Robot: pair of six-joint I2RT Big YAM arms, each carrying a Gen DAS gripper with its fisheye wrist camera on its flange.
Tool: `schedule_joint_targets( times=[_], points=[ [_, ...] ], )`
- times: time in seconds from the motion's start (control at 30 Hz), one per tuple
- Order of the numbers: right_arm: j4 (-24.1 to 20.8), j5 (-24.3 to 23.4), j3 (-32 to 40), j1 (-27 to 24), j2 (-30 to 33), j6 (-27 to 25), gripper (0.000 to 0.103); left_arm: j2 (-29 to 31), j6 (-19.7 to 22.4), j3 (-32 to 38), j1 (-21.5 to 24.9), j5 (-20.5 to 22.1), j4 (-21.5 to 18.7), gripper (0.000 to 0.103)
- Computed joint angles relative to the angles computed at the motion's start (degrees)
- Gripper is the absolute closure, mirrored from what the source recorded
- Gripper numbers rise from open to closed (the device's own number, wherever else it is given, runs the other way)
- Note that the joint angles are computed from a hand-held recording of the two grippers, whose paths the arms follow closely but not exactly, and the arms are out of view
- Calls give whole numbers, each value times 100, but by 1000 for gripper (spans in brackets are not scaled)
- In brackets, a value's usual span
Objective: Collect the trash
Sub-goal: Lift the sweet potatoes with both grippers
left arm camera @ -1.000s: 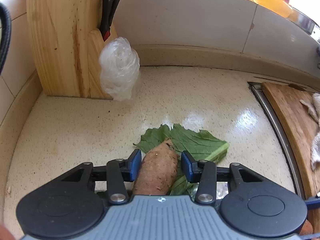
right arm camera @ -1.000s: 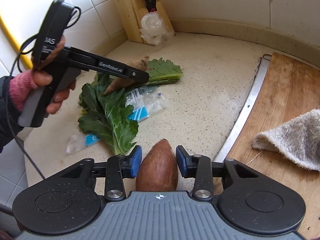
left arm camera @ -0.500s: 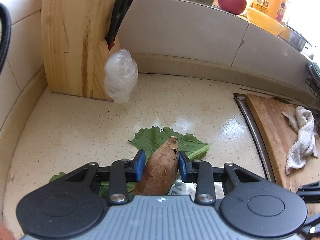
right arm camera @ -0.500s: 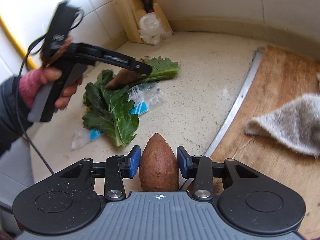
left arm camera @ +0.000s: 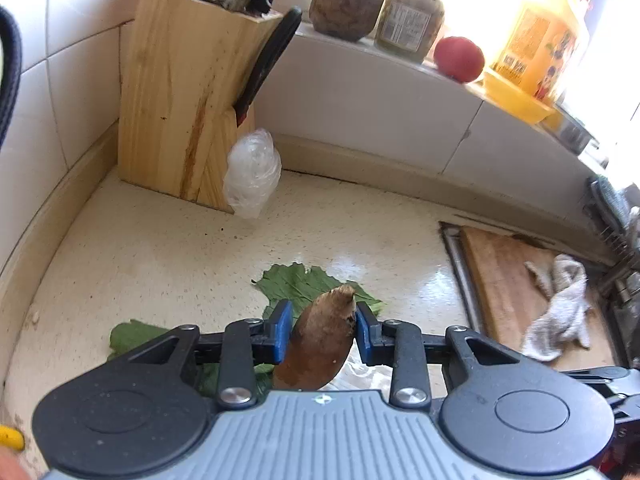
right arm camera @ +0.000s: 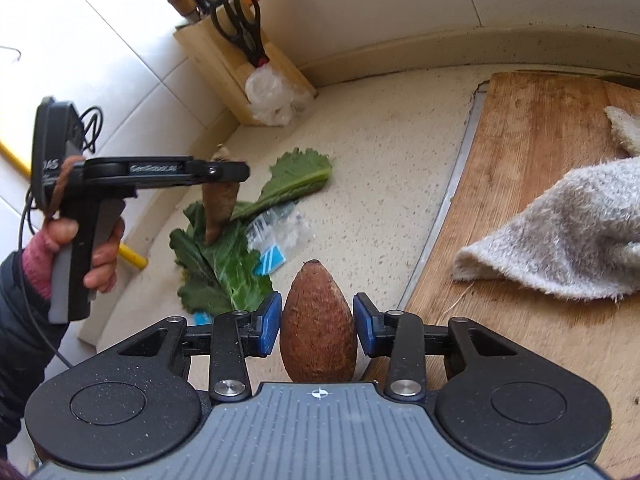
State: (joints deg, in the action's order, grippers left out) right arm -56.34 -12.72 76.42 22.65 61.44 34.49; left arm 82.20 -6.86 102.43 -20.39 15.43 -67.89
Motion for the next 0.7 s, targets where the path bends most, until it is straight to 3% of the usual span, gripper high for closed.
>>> schedule_joint_targets(
  times=[0.17,0.23,0.3,0.4,0.53,0.63,0.7],
  points=[
    [78,-28,13,-67,-57,13,57,-250,-124,-187,-21,-48,-1,75],
    [95,-37,25,-78,-73,-11,58,-333,-102,-317,-97,-271,-1,75],
    [169,-133,15,-116,-88,3,74,-422,-61,-487,-169,-425,-20,74],
    [5,-145,147,-118,28,-178,73,-640,-62,-747,-209,-551,159,74],
    [-224,132,261,37,175,-529,65,-655,-62,-809,-253,-810,101,74],
    [-301,-5,302,123,250,-680,52,-549,-142,-913,-336,-1110,88,74],
    [-221,42,294,222,283,-714,36,-545,-250,-1065,-335,-1063,93,74]
  ],
)
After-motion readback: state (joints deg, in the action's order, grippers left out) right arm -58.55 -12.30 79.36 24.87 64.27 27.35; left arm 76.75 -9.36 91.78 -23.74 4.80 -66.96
